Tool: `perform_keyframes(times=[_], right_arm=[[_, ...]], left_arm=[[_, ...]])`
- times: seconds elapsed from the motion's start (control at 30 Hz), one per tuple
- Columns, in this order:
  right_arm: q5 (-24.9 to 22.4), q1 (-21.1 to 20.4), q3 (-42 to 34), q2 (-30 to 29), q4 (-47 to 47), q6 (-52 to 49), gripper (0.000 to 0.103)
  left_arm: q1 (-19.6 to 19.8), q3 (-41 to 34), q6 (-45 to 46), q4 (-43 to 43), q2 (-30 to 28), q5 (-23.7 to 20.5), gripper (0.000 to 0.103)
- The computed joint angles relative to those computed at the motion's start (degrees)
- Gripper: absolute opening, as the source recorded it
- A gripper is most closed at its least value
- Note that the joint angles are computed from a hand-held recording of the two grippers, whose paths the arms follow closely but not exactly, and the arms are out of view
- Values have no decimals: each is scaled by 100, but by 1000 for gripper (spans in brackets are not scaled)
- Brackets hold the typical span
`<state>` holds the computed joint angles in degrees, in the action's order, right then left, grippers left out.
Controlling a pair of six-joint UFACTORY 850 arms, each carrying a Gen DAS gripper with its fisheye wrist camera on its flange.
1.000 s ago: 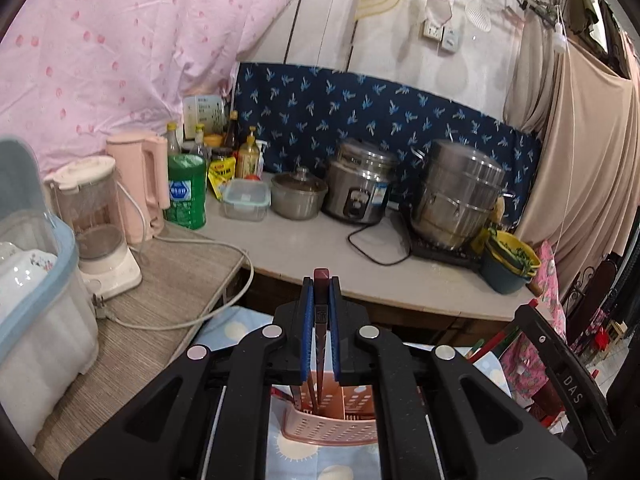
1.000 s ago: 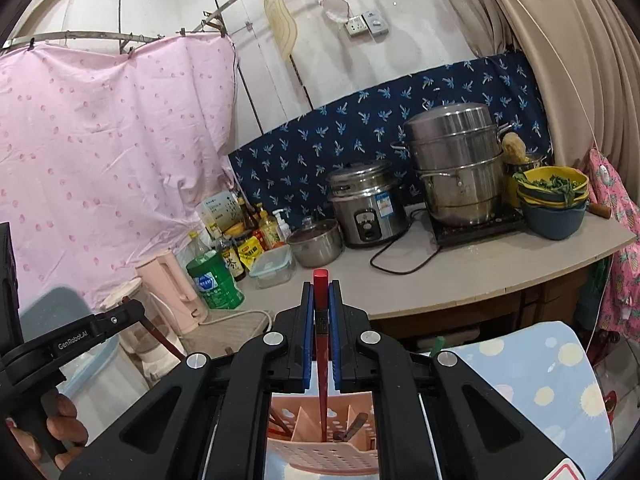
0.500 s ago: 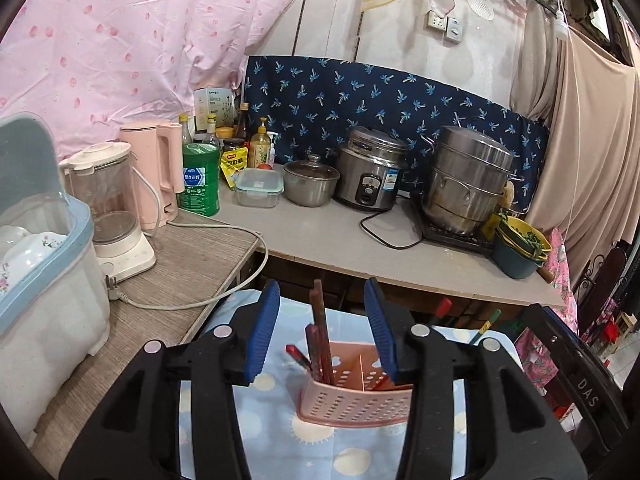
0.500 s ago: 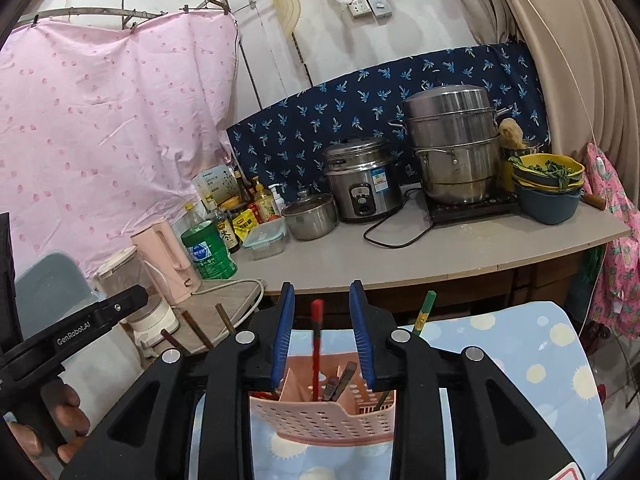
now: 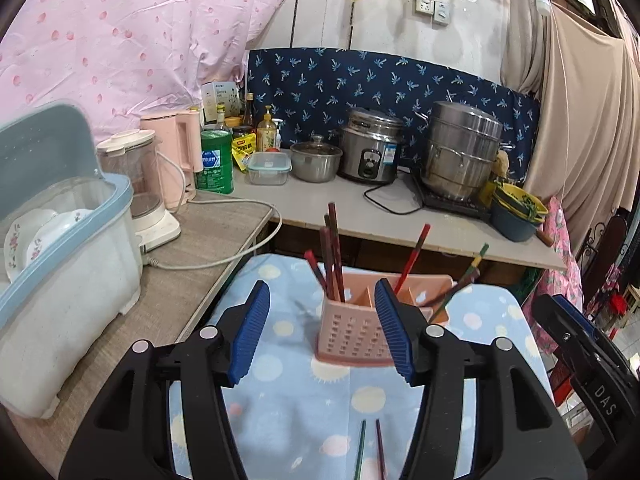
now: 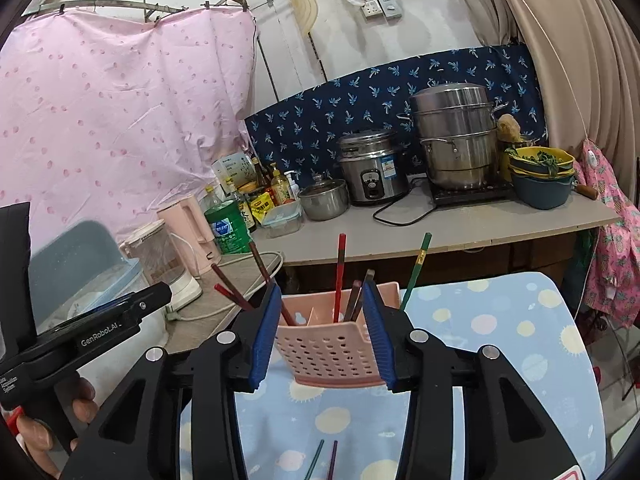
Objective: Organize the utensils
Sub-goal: 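Move both open tools down to the last green and dark-red chopsticks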
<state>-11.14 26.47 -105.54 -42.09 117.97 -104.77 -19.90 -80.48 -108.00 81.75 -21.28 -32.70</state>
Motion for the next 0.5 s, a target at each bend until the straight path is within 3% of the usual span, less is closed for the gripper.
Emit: perform_keyframes(times=[0.27, 0.5], right_arm=[[-69, 100, 1348, 712, 2015, -2233, 45], [-137, 182, 2188, 1116, 2839, -3163, 45]], left_arm=[[-257, 707, -174, -60, 309, -131, 52], [-439, 1215, -423, -82, 495, -149, 52]])
